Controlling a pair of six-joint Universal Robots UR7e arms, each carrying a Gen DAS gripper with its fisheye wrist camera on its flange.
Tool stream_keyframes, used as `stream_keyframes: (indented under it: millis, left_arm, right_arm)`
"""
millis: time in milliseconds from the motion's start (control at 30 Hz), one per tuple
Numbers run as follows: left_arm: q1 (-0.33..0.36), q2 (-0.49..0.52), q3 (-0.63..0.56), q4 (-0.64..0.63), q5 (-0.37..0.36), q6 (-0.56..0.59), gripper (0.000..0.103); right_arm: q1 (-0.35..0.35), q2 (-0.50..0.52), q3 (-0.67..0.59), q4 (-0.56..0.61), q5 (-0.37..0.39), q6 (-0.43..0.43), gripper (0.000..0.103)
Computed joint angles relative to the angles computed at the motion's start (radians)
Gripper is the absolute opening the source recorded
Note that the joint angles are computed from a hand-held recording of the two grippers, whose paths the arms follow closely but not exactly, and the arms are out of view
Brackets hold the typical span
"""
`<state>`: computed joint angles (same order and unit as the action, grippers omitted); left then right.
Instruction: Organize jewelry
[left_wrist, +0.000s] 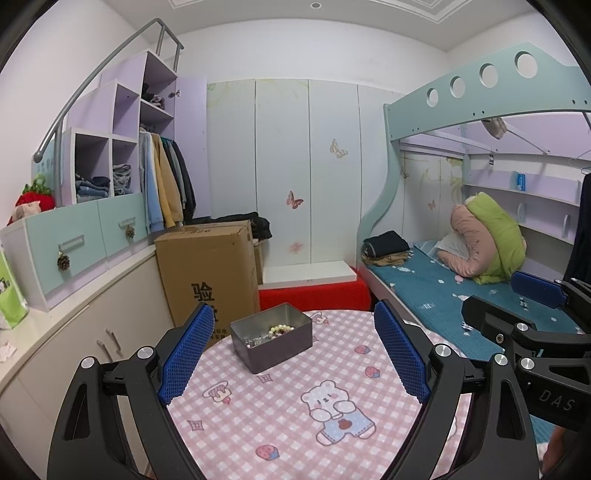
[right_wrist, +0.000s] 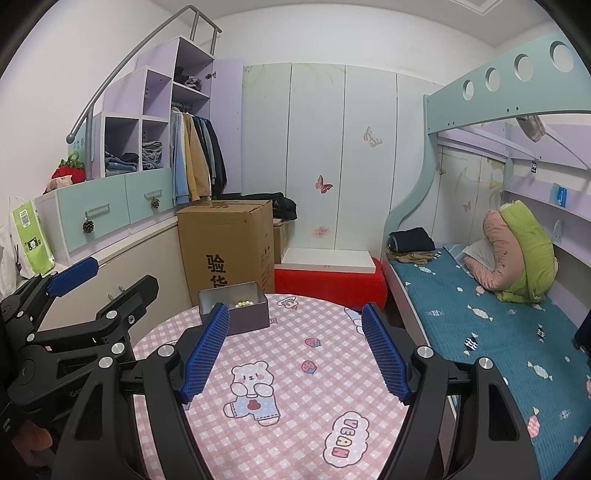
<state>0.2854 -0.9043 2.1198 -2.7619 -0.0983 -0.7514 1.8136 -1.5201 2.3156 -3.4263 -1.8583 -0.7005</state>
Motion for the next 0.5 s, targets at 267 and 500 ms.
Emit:
stream_keyframes:
  millis: [267, 500]
  left_arm:
    - [0.001, -0.002, -0.001, 0.004, -0.002, -0.001, 0.086]
    - [0.002, -0.006, -0.001, 0.024, -0.012, -0.025, 0.086]
  right_arm:
    - [-0.004, -0.002, 0.002, 0.001, 0.004, -0.001, 0.073]
    - [-0.002, 0.003, 0.002, 0.003, 0.001, 0.006, 0.073]
